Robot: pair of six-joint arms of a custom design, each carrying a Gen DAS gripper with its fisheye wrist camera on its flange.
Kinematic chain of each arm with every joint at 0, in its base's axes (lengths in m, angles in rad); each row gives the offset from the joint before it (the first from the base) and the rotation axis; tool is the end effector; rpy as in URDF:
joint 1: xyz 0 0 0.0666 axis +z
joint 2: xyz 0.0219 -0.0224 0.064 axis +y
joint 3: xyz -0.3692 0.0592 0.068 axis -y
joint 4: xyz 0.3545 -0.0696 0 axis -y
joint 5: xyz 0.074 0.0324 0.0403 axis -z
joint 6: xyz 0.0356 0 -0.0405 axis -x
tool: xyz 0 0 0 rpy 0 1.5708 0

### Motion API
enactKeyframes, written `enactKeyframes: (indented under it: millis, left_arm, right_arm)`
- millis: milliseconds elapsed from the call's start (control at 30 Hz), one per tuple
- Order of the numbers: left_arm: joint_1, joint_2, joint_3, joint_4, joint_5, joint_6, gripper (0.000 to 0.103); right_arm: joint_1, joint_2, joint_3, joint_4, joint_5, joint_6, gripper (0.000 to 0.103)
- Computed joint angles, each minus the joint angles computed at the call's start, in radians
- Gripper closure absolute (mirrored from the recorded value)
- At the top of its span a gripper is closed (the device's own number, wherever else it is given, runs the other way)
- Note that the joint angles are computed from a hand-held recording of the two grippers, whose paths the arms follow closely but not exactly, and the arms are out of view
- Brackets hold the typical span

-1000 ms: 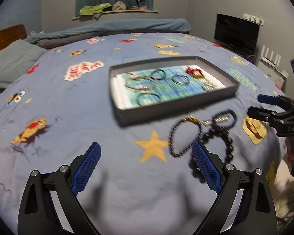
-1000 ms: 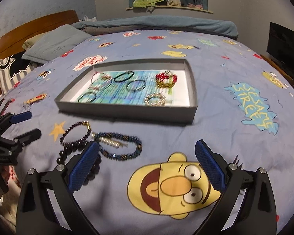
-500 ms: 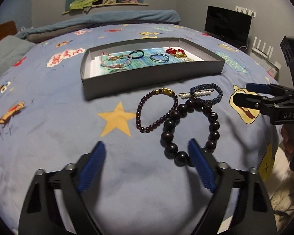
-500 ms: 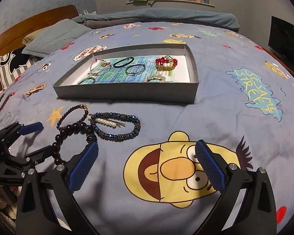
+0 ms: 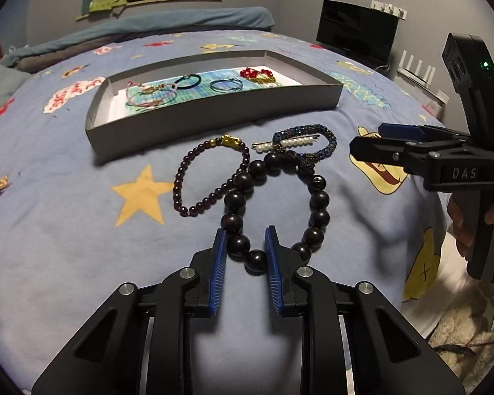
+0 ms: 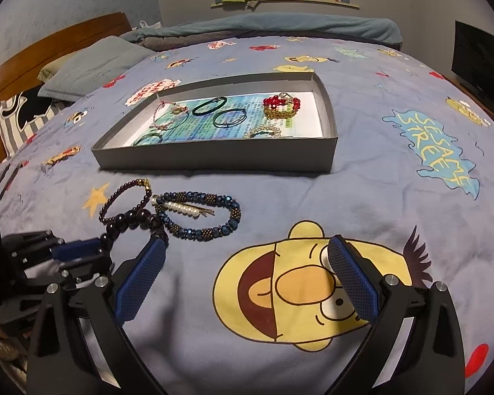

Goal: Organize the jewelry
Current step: 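Close the left tool on the black bead bracelet while the right tool grasps the blue beaded bracelet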

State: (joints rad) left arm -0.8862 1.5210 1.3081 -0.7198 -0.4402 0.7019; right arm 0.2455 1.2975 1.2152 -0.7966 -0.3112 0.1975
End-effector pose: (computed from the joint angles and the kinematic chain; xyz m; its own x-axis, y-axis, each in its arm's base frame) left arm 0.3156 -0.3633 0.3424 -0.7367 -0.0212 -0.6759 0.0846 0.9888 -0.1232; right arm 0.3949 0.1098 0.3921 -0.6498 -0.3554 -0.6719 -0.5592 0.8222 0.1060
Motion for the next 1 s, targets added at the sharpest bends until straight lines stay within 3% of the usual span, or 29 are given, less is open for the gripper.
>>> enactKeyframes:
  millis: [100, 167, 200, 300, 400, 500, 867, 933, 1000]
  left_arm:
    - [0.011, 0.007, 0.001, -0.001, 0.017, 0.011, 0.079]
    - [0.01, 0.006, 0.001, 0.001, 0.012, 0.005, 0.08]
    - [0.006, 0.006, 0.004, -0.005, 0.0, -0.004, 0.088]
    - [-0.001, -0.001, 0.009, -0.013, -0.026, -0.025, 0.088]
    - [-0.003, -0.015, 0.005, -0.01, -0.051, -0.039, 0.088]
    - [0.0, -0.028, 0.001, -0.015, -0.067, -0.043, 0.088]
    - [0.015, -0.031, -0.014, -0.02, -0.034, -0.031, 0.088]
    - [0.015, -0.031, -0.015, -0.018, -0.03, -0.033, 0.088]
    - [0.016, -0.033, -0.017, -0.016, -0.029, -0.035, 0.088]
  right_arm:
    - [0.0, 0.005, 0.001, 0.024, 0.008, -0.026, 0.007]
    - [0.007, 0.011, 0.007, 0.036, 0.025, -0.026, 0.019]
    - [0.009, 0.019, 0.015, 0.029, 0.025, -0.027, 0.026]
    - [0.012, 0.037, 0.032, 0.014, 0.016, -0.029, 0.051]
    - [0.018, 0.055, 0.047, 0.005, 0.005, -0.033, 0.068]
    - [0.028, 0.067, 0.056, -0.001, 0.008, -0.032, 0.075]
    - [0.052, 0.105, 0.074, -0.018, 0.052, -0.014, 0.08]
    - [0.049, 0.106, 0.073, -0.016, 0.042, -0.01, 0.092]
    - [0.049, 0.104, 0.074, -0.016, 0.037, -0.005, 0.095]
